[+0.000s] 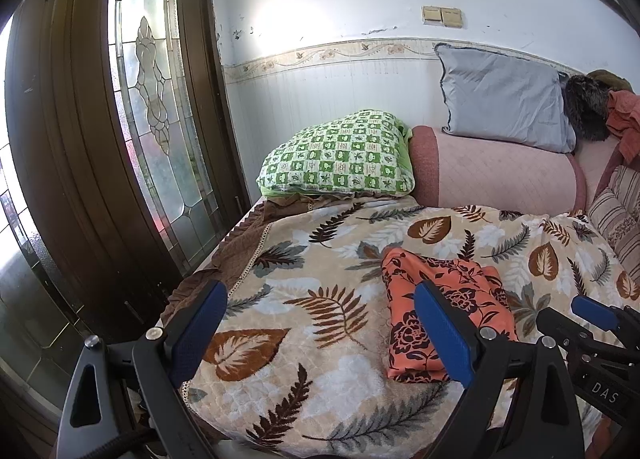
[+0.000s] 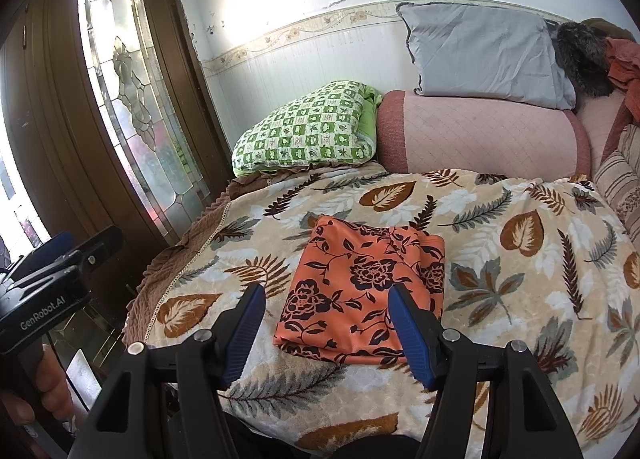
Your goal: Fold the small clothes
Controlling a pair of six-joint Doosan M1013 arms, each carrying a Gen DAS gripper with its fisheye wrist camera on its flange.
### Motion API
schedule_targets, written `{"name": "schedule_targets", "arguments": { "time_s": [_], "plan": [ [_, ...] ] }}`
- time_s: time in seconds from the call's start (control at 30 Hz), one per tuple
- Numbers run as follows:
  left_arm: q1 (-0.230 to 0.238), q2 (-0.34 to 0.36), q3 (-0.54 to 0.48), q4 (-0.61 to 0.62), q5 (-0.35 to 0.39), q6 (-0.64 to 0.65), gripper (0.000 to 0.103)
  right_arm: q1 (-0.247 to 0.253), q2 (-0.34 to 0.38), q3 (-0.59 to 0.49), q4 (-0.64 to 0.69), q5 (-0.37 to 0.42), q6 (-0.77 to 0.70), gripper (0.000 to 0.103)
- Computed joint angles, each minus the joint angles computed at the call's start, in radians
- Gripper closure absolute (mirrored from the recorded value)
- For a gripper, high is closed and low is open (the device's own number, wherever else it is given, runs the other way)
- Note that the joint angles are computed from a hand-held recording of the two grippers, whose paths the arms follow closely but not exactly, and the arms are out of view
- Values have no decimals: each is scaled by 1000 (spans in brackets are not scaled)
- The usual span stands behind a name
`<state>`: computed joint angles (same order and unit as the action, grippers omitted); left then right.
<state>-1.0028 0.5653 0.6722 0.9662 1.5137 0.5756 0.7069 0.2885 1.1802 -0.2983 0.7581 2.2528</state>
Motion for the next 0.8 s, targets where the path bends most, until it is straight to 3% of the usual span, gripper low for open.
{"name": "schedule_targets", "arguments": {
  "time_s": [0.8],
  "plan": [
    [-7, -3, -1, 6, -3, -4, 8, 4, 1, -3, 3, -3, -16, 36]
  ]
}}
